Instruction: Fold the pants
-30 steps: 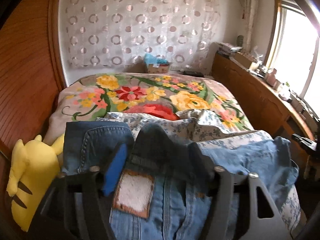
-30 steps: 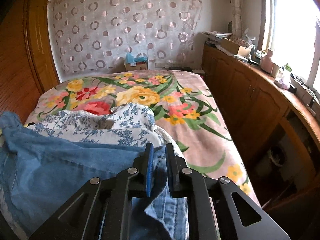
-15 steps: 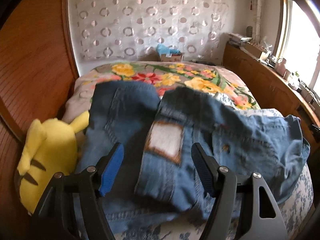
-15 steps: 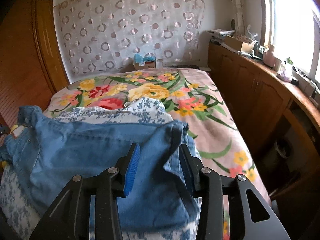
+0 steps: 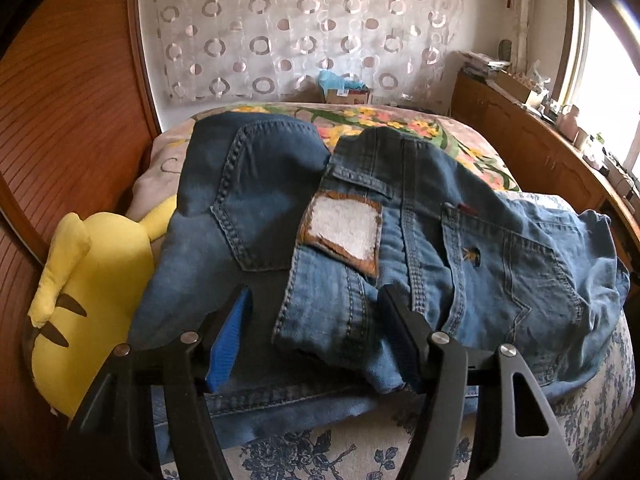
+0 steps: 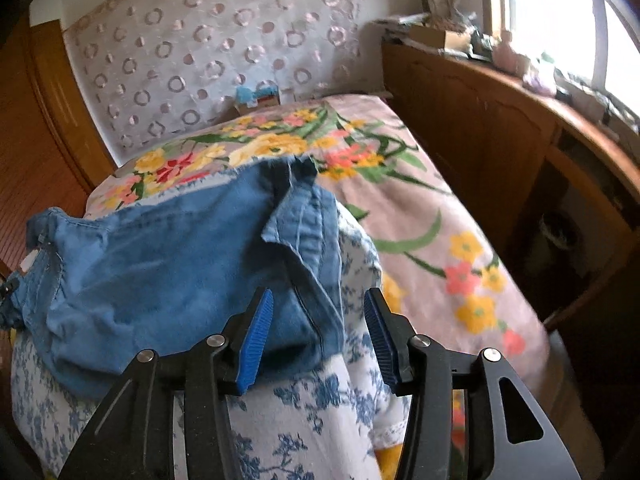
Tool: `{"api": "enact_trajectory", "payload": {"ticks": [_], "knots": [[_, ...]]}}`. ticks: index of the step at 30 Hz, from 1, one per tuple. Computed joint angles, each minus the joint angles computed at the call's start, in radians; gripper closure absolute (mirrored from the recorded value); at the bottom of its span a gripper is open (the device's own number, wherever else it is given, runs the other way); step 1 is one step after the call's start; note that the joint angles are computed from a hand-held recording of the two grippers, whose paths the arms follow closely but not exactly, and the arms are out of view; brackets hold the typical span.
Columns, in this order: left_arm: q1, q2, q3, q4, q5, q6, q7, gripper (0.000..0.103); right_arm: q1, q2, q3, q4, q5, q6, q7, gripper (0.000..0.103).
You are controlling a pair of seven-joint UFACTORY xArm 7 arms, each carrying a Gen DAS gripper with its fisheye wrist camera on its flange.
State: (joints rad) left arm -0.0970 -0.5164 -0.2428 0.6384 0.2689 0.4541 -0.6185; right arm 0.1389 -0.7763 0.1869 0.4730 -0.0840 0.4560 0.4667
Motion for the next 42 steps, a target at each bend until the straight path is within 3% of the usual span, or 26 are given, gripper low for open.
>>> {"api": "enact_trajectory", "payload": {"ticks": [6,10,23,34,38,42], "knots": [[0.002,0.006,-0.005,0.000,0.008,0.004,-0.003,0.037,0.036,0.054,-0.027,0.006,0.039,-0.010,-0.012,0.053],[0.002,0.014,-0.004,0.005,0.012,0.009,-0.002,0.037,0.027,0.075,-0.021,0.022,0.056,0.013,0.028,0.039],[0.007,0.039,-0.015,0.017,0.053,0.018,-0.032,0.037,0.050,0.162,-0.044,0.071,0.096,0.029,0.047,0.039],[-0.002,0.040,-0.005,0.014,0.058,0.015,-0.032,0.037,0.003,0.089,0.042,0.041,-0.015,-0.003,0.115,0.081],[-0.006,0.039,-0.003,0.010,0.053,0.007,-0.025,0.037,0.012,0.076,0.043,0.022,-0.031,-0.038,0.113,0.084],[-0.004,0.028,-0.008,0.005,0.054,0.008,-0.026,0.048,0.021,0.072,0.031,-0.003,-0.031,-0.059,0.103,0.085]]}}
